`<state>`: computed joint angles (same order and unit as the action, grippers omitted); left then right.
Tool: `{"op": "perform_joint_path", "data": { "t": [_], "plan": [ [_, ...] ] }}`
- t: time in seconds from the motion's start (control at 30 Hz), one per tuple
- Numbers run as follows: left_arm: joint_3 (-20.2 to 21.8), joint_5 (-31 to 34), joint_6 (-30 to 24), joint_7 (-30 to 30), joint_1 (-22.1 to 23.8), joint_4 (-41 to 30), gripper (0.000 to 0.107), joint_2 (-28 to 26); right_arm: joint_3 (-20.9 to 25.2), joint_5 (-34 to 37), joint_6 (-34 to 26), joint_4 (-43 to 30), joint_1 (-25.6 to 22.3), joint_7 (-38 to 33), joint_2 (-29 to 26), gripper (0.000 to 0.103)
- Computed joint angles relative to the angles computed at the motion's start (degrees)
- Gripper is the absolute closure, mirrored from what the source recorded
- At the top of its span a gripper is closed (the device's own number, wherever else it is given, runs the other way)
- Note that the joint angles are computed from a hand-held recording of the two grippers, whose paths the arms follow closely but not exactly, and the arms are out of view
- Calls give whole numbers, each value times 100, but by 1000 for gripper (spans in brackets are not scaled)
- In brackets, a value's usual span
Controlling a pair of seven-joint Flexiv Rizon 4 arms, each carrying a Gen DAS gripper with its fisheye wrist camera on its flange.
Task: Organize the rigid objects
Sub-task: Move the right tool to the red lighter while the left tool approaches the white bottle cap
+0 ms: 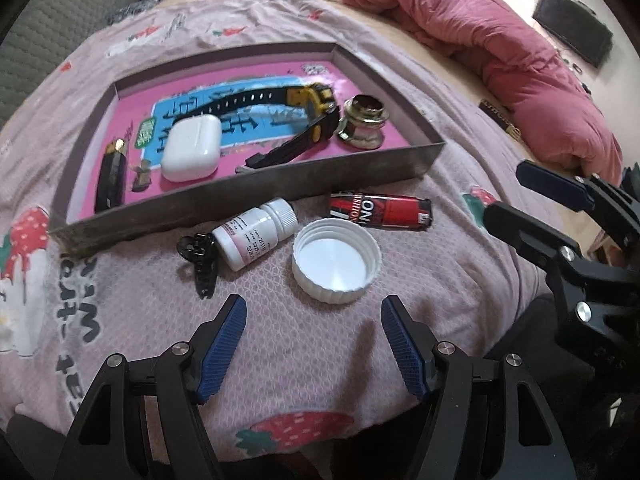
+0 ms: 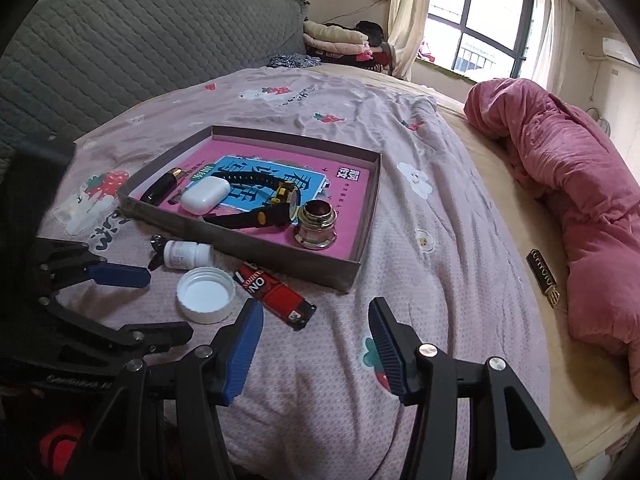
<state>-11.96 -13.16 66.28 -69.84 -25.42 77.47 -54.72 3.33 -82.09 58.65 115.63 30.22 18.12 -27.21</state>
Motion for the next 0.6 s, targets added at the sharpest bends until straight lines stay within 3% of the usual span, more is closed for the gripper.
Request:
{"op": "perform_joint_path", "data": {
  "t": [0.1, 0.27, 0.33, 0.6],
  "plan": [
    [-62, -75, -113, 13, 18, -216, 35, -154, -22, -27, 192, -56, -78, -269, -109, 49],
    [-82, -134, -205, 34, -13, -500, 35, -333, -91, 261, 480, -314, -91, -1328, -422, 49],
    [20, -106, -253, -43, -82, -627, 36, -400, -178, 256, 709, -424, -95, -1613, -555, 49],
    [-263, -303, -320, 280, 100, -775, 36, -584, -460, 389, 1677, -751, -195, -2495, -998, 49]
  ]
}}
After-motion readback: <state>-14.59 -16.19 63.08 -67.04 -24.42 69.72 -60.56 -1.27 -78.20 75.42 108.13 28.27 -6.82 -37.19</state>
